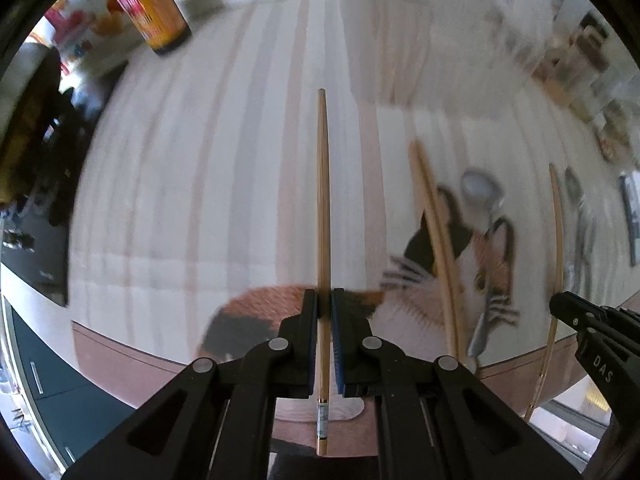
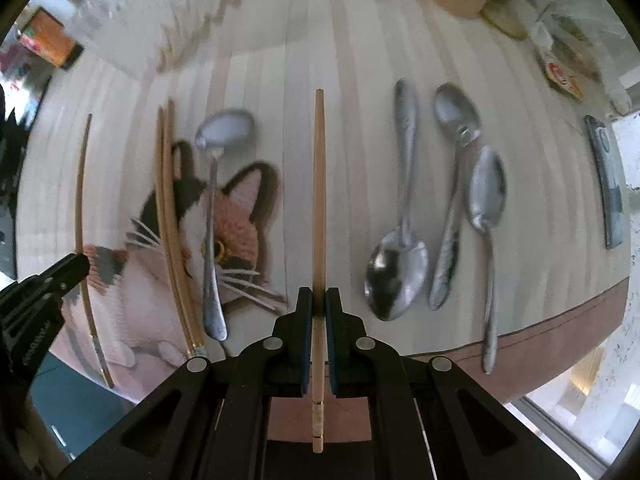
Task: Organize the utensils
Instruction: 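Lift both chopsticks over the clear basket and open both tools to drop them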
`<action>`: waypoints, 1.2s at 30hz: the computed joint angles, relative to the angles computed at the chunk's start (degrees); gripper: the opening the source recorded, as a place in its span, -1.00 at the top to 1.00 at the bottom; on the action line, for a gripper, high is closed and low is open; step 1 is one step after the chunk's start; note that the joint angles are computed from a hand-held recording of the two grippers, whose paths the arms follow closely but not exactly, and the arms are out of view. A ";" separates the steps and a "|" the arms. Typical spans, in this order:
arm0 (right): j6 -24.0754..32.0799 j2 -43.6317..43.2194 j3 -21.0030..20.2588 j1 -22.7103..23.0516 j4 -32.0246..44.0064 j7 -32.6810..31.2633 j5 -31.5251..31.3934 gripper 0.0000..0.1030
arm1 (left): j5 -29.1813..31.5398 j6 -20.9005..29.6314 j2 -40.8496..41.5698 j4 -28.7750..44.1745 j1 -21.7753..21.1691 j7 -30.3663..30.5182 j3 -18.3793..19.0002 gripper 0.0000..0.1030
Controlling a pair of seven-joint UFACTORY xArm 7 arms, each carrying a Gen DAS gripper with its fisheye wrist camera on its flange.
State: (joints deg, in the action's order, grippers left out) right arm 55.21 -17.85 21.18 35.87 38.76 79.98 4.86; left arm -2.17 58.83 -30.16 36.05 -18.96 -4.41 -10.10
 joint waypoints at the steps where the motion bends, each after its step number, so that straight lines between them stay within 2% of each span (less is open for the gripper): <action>1: 0.91 -1.18 -0.02 -0.14 0.19 0.26 -0.57 0.87 | 0.17 0.01 -0.66 0.88 0.08 0.07 0.11 0.92; 8: 6.60 -8.76 -0.33 -2.83 3.38 -0.65 -4.42 0.87 | -1.13 0.77 -2.17 9.06 1.01 1.46 1.62 0.92; 12: 8.41 -11.65 -1.40 -6.24 7.54 -4.02 -7.30 0.87 | -4.20 0.75 2.05 17.41 1.28 3.50 3.05 0.92; 16: 5.65 -11.31 -3.34 -10.34 11.15 -8.85 -9.15 0.87 | -8.66 1.73 9.74 27.24 1.22 5.53 3.97 0.92; 18: 4.48 -9.60 -4.05 -12.50 13.23 -11.41 -10.11 0.87 | -10.81 2.37 15.00 32.78 1.17 6.12 3.86 0.92; 22: 1.92 -3.18 -7.03 -16.47 18.75 -18.16 -11.34 0.87 | -10.45 4.61 26.07 44.08 1.46 5.29 2.33 0.92; 29: 1.40 11.80 -11.04 -20.22 30.41 -25.79 -11.25 0.88 | -7.39 13.02 46.21 64.00 0.46 3.01 1.07 0.91; 32: 1.39 15.76 -12.02 -20.35 32.71 -27.10 -10.57 0.87 | -7.76 15.95 50.53 68.15 0.36 2.78 1.09 0.88; 34: 1.51 18.60 -12.72 -20.47 34.40 -28.98 -9.85 0.87 | -5.27 17.71 52.55 70.48 -0.58 1.55 1.68 0.87; 36: 1.58 20.03 -13.30 -20.61 34.72 -30.30 -7.59 0.86 | -5.74 17.52 52.27 69.85 -0.17 0.84 1.90 0.86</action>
State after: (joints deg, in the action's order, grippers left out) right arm 56.79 2.18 7.88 15.26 73.48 49.68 -2.73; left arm -7.90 76.35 22.12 105.90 -19.13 -3.57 -8.20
